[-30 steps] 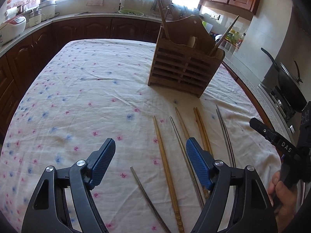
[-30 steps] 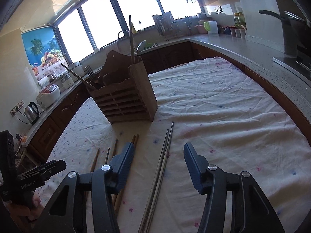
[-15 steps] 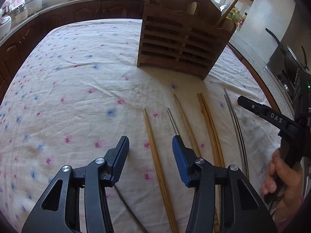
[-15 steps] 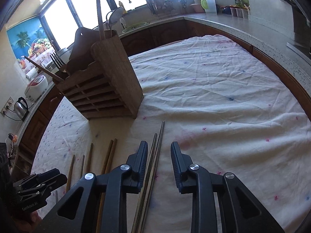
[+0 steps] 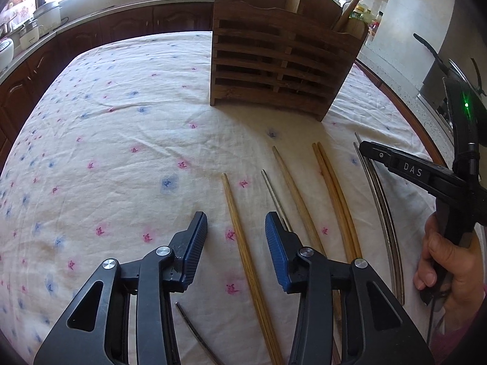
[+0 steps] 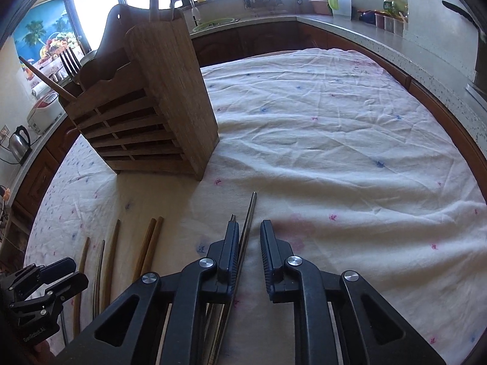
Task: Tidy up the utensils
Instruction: 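Close the left tool on a wooden chopstick while the right tool grasps silver chopsticks, then lift both held chopsticks and carry them toward the wooden holder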
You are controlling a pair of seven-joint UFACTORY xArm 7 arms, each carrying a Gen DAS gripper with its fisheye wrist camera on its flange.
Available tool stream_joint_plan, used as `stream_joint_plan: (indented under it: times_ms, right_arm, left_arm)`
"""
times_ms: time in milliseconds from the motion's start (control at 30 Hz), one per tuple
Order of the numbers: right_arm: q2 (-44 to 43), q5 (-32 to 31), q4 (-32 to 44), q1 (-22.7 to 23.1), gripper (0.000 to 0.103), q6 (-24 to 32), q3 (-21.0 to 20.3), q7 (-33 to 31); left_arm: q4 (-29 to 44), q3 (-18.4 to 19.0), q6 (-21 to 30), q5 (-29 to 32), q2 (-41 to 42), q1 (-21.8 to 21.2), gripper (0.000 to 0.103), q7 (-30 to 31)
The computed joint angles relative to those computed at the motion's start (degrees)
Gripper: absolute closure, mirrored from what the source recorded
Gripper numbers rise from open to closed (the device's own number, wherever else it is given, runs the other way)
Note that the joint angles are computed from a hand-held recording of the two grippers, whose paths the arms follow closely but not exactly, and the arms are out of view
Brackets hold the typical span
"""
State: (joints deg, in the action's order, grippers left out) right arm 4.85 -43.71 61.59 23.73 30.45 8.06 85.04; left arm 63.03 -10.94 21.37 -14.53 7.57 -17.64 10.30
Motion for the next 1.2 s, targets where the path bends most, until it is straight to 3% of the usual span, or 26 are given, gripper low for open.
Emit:
stream_joint_plan:
  times_ms: [200, 367, 467, 533, 633, 767, 900, 1033, 1200]
  right_arm:
    - [-0.8, 1.7, -0.8, 0.4, 0.092, 0.3, 0.4, -3.4]
    - [-1.3, 2.0, -1.5, -0.3, 0.092, -0.6, 0.8, -2.8]
    - [0.2, 1.1, 0.2, -0.2, 0.091, 0.2, 0.5, -2.6]
    - [1.0, 0.8, 1.3, 0.2, 0.091, 1.0, 0.3, -3.1]
    - [0.7, 0.7, 0.7, 0.4, 0.095, 0.4, -0.1, -2.6]
    - [-1.6, -0.7, -2.4, 0.1, 0.097, -3.4, -0.3, 2.0]
    - [-5.8, -5.2, -5.3, -0.2, 0.098, -5.0, 1.6, 8.0]
    - [-10.8, -8.7, -6.9, -1.4, 0.098, -4.5, 4.9, 11.8]
    - [-16.9, -10.5, -7.9, -3.7, 0.098, -3.8, 9.0, 13.8]
  left_arm:
    - [0.4, -0.2, 0.8, -1.6, 0.1, 0.5, 0.070, 2.1]
    - [0.7, 0.9, -1.4, 5.7, 1.3, -1.6, 0.070, -2.9]
    - [0.4, 1.8, -3.6, 11.2, 1.8, -2.8, 0.084, -6.3]
    - [0.4, 1.3, -4.3, 11.2, 2.0, -2.4, 0.095, -6.4]
    - [0.6, 0.2, -4.2, 8.7, 2.2, -1.2, 0.096, -4.4]
    - [-0.9, -1.8, -4.2, 1.2, 0.1, 0.8, 0.097, 1.5]
    - [-2.5, -3.2, -3.2, -15.1, -4.3, 2.5, 0.098, 13.2]
    - [-3.2, -0.5, -0.6, -28.4, -9.2, 1.0, 0.098, 23.3]
    - [-4.7, 3.5, 1.1, -36.5, -14.7, -1.9, 0.098, 29.4]
